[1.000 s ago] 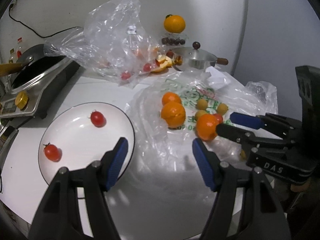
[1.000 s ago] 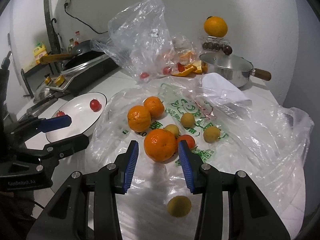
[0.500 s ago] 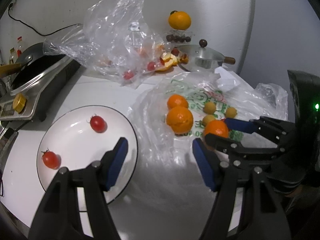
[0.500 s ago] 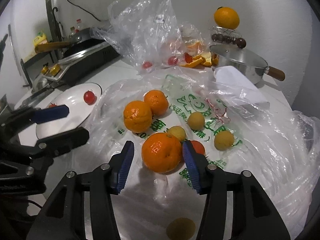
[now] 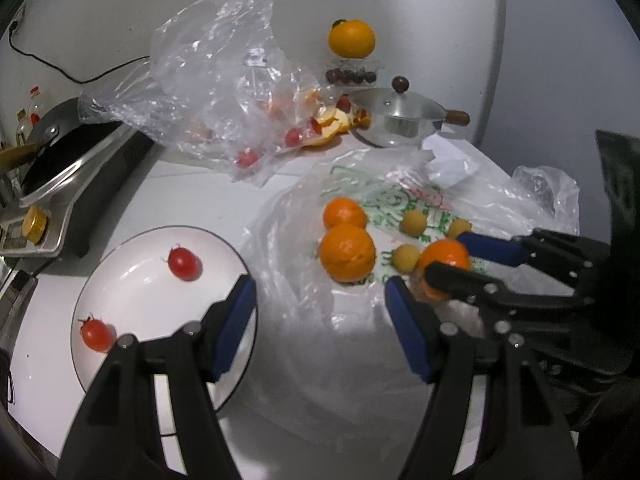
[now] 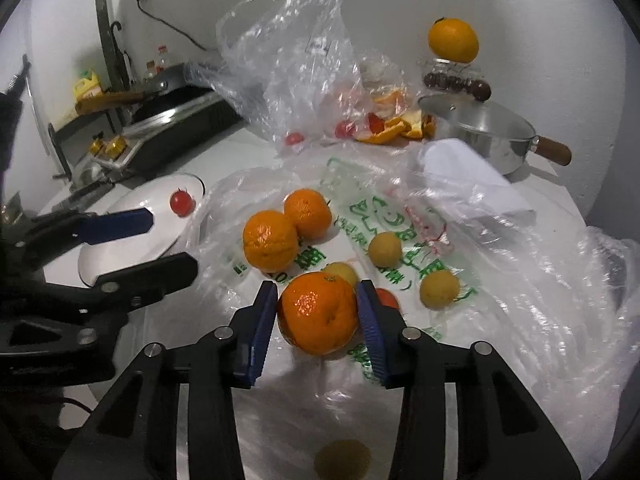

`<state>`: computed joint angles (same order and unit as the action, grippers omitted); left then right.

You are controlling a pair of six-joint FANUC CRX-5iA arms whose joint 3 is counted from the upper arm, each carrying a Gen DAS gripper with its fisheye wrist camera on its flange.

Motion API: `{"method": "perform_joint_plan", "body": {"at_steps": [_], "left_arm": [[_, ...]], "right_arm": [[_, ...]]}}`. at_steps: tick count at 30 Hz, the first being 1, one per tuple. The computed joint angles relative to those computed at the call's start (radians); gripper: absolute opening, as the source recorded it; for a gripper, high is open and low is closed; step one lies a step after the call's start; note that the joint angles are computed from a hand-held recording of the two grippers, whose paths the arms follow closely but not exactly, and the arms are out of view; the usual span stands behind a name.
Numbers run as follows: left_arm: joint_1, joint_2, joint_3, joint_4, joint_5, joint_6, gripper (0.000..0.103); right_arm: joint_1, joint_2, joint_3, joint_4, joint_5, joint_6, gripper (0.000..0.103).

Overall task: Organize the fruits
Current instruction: 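Grasp a mandarin orange with the left gripper while the right gripper grasps another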

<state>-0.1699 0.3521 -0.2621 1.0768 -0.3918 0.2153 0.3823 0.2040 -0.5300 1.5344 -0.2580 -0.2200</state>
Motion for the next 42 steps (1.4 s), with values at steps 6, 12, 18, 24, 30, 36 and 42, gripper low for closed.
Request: {"method": "perform_joint_plan", "body": {"at_steps": [6, 12, 18, 24, 30, 36, 42], "left_arm": [[-0.014, 0.019, 0.029, -0.035, -0.002, 0.033, 0.068], [-0.022, 0.047, 0.073, -0.086, -0.011, 0.071, 0.068], [-0.028, 0.082, 0.127, -0.14, -0.023, 0.11, 0.068], [-0.03, 0.131, 0.22, -0.318, -0.031, 0.261, 0.068], [-0.032, 0.166, 0.267, -0.362, -0.05, 0.286, 0.067], [-0.034, 0.191, 0.302, -0.397, -0.086, 0.294, 0.055], [-0.029, 0.2, 0.311, -0.389, -0.108, 0.291, 0.046]], "right_arm": [[-0.048, -0.049, -0.034, 0.144, 0.01, -0.11, 0.044], [-0.078, -0.069, -0.044, 0.188, 0.01, -0.147, 0.044], [-0.119, -0.075, -0.05, 0.262, 0.03, -0.216, 0.044], [-0.152, -0.071, -0.043, 0.315, 0.051, -0.261, 0.044], [-0.175, -0.063, -0.035, 0.354, 0.068, -0.298, 0.044], [-0.18, -0.055, -0.029, 0.352, 0.07, -0.3, 0.044], [-0.168, -0.055, -0.031, 0.311, 0.059, -0.261, 0.044]]}}
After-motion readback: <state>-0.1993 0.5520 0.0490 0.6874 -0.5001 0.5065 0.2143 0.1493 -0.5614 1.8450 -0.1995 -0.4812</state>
